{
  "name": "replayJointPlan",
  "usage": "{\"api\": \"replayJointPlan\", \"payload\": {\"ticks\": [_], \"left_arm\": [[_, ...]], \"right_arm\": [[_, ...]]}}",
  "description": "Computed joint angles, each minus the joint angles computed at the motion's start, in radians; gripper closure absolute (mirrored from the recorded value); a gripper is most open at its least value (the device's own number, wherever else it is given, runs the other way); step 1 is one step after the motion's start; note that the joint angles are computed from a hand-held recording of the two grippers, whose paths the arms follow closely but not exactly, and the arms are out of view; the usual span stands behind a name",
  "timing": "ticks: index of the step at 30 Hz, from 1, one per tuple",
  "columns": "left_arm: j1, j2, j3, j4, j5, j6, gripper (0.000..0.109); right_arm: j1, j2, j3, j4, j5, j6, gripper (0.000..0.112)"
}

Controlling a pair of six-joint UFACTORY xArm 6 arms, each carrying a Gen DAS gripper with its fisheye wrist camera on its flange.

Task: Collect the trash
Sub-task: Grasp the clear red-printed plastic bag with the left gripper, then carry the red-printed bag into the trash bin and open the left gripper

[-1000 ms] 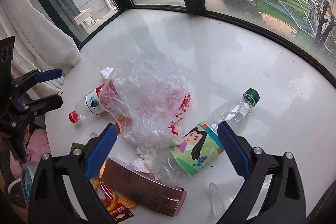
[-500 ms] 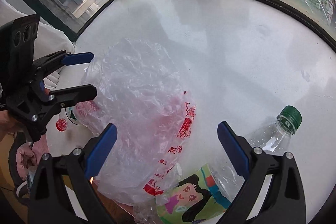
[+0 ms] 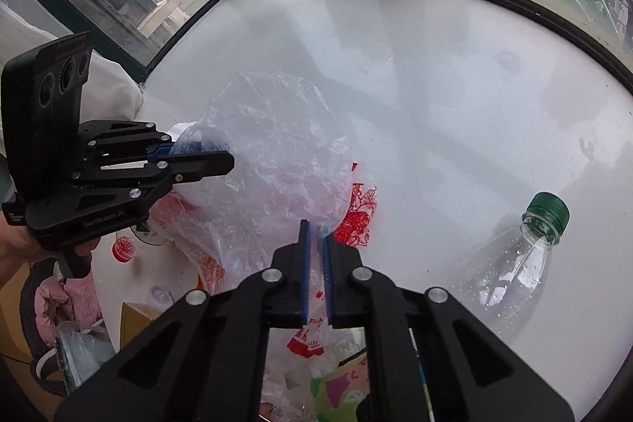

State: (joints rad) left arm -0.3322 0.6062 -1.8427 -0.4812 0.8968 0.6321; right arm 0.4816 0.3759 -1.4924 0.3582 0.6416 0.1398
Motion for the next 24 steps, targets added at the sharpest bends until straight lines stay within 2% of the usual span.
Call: {"api": "replayJointPlan", "payload": {"ticks": [3,8,16,24], "left_arm": [[-0.003,-0.025,0.026,-0.02,-0.017,0.002,0.105],[-0.004,-0.102,0.107,-0.065,-0.044,-0.005,0.105],[-0.017,-0.299,0.296,-0.117,-0.095,-0.015,0.105],[-0.035,-0.541,0.503,-0.079,-0.15,-0.068,0.105]], "right_arm": [[0.0,0.0,-0.013,-0.006,-0.005,0.01,0.107],[0.01,-0.075,0.048,-0.004,-0.028,0.014,0.107],[0.056,-0.242,0.178,-0.049,-0.067,0.094,0.107],[0.126,-0.353,0.229,-0.115,-0.034,0.164,0.107]]}}
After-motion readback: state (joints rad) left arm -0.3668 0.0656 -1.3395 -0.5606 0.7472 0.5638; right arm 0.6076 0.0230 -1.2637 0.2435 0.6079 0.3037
